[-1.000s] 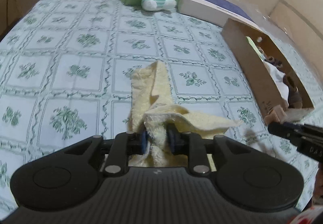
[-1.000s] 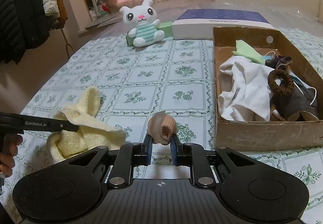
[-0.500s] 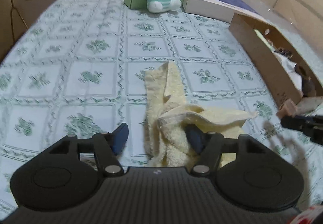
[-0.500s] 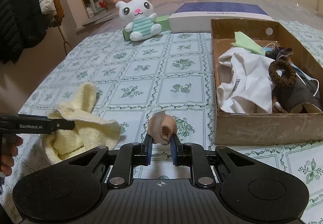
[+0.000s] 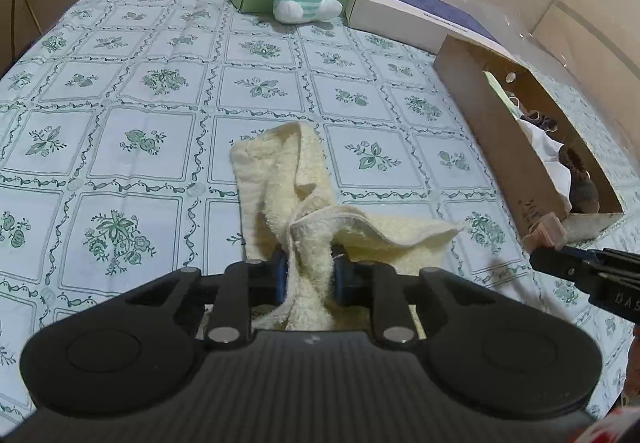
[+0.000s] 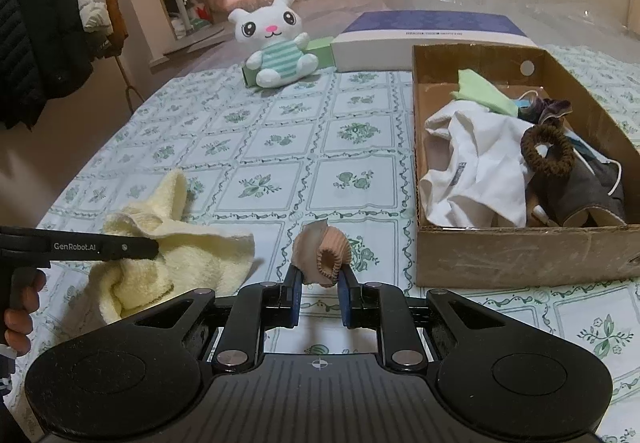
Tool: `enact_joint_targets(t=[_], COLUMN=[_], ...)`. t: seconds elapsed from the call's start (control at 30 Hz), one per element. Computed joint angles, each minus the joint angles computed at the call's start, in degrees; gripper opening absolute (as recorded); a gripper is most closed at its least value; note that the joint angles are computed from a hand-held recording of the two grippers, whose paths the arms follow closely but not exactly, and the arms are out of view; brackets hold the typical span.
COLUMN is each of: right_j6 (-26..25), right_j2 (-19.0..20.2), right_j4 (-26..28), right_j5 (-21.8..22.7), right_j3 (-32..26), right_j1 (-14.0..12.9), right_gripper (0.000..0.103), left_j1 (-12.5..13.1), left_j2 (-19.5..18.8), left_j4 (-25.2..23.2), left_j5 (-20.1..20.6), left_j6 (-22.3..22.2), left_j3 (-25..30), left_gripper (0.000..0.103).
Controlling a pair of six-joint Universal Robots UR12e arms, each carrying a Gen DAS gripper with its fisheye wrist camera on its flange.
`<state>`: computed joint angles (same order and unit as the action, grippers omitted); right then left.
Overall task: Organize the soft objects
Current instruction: 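Carry the yellow towel and beige hair clip over the cardboard box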
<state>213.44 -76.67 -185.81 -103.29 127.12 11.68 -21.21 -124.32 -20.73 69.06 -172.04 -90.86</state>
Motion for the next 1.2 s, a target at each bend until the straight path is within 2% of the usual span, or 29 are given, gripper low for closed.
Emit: enact_joint_targets(t=[0.33, 0.57, 0.83, 1.03, 1.2], right_j6=[-0.11, -1.53, -4.85, -6.41, -7.44], right_j2=[-1.6, -3.69, -6.8, -8.19, -8.35], right_j4=[-1.42, -3.19, -4.41, -4.68, -5.69], right_j5=[-1.34, -3.7, -6.7, -6.76, -5.23], right_j3=[1.03, 2.48, 4.3, 4.85, 4.96], right_j1=[0.23, -1.1, -5.01, -8.84, -12.03], right_gripper=[0.019, 0.019, 0.019, 0.019, 0.019], left_j1=[-0.57, -2.26, -5.96, -9.39, -12.21], left_j2=[1.49, 1.42, -1.92, -5.69, -9.68], left_j4=[2.7, 6.65, 7.92, 6.0, 2.1], left_j5=[-2.15, -4.75, -6.27, -5.63, -3.96], left_j6=[-1.29, -1.29, -1.91, -2.01, -0.89], left_j3=[-0.18, 2.54, 10.77, 18.0, 24.56], left_gripper=[0.017, 0.017, 0.017, 0.017, 0.017])
